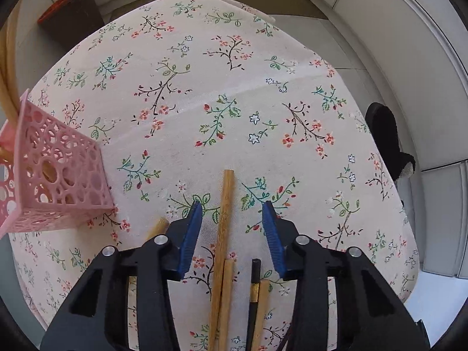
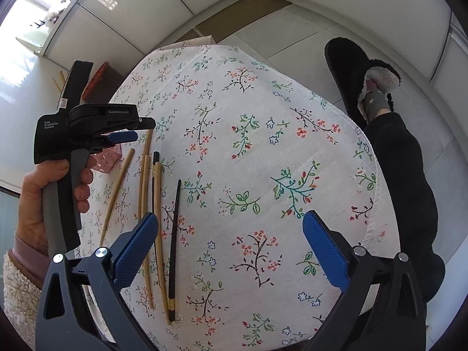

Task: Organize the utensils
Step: 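Lower the left tool to the remaining sticks and close on one, then lift the held chopstick with the left tool toward the pink cup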

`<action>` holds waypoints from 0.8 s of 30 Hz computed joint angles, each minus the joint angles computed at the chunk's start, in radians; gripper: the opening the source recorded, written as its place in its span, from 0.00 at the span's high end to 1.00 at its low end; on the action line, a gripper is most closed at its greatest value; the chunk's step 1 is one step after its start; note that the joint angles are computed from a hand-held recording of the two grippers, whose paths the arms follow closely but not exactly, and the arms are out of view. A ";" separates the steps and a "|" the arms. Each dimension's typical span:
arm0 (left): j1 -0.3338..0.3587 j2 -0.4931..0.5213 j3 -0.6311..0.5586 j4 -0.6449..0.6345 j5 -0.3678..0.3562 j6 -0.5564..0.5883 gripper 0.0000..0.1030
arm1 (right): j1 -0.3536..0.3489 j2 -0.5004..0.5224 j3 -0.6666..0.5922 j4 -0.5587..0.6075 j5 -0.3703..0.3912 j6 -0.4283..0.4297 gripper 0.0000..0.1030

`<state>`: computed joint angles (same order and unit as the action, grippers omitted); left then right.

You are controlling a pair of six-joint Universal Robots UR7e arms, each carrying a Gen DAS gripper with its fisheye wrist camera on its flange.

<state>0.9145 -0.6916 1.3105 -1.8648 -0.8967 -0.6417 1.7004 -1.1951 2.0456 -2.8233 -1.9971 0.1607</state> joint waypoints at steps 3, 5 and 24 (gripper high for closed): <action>0.007 -0.001 0.017 -0.042 0.009 0.017 0.64 | 0.000 0.004 -0.005 0.009 0.000 0.000 0.07; 0.004 -0.003 0.032 -0.069 0.025 0.040 0.64 | 0.003 0.008 -0.006 0.011 -0.005 -0.006 0.07; -0.155 -0.309 0.358 -0.208 0.034 -0.011 0.94 | 0.058 0.208 -0.307 0.286 0.061 0.064 0.39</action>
